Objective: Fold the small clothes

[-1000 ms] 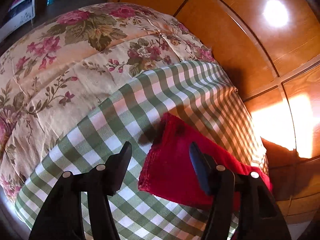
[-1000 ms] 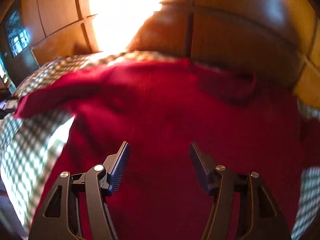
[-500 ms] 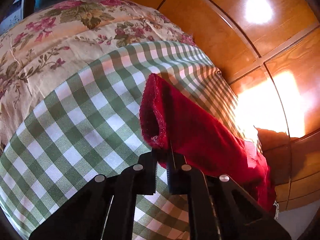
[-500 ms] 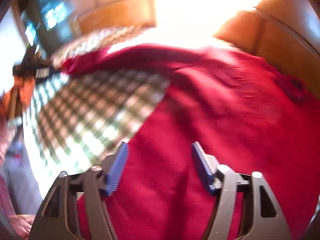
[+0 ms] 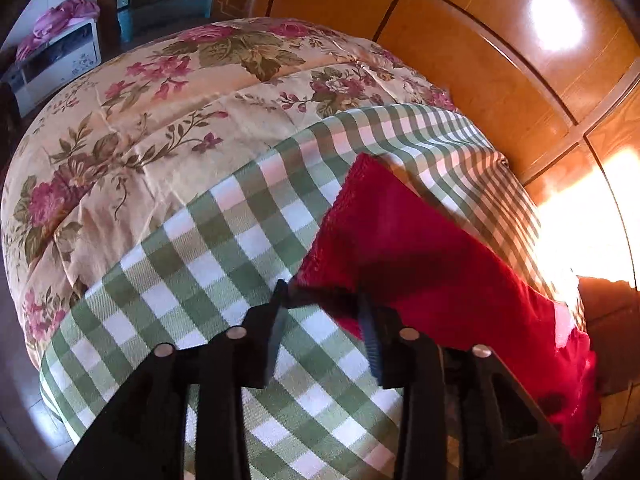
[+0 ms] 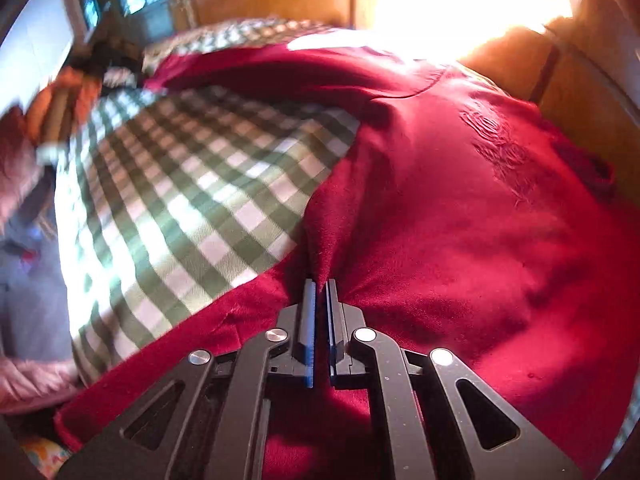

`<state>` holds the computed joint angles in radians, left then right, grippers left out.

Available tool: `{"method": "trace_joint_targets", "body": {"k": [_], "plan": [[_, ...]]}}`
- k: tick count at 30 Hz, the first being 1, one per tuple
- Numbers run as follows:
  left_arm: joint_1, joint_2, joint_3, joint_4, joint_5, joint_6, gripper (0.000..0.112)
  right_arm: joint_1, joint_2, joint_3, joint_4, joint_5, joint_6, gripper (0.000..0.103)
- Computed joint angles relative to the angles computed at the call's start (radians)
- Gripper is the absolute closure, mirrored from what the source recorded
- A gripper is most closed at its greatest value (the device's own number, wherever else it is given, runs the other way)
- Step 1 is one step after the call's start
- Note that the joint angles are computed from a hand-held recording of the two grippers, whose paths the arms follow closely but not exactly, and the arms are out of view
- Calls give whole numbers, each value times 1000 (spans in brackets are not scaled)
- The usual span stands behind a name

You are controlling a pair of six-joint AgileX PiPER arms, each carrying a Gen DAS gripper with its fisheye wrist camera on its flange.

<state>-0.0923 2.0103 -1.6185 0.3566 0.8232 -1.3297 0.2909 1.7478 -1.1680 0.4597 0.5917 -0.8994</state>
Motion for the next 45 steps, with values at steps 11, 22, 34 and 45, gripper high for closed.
{"method": "trace_joint_targets", "body": {"k": [11,22,34,45], "plan": [[-288,-177,251,-516,-475,588,51,-383,-76,-33,59,40,97,37],[-490,-62,229,-1169,-425,1167,55,-837,-94,53,103,142,-82,50],[-556,-71,119,-527,-185,659,100,-969,-200,156,131,249,-431,95],[-644,79,-316,-173,22,456,63,-1085,109,-269,285,328,-58,49]]}}
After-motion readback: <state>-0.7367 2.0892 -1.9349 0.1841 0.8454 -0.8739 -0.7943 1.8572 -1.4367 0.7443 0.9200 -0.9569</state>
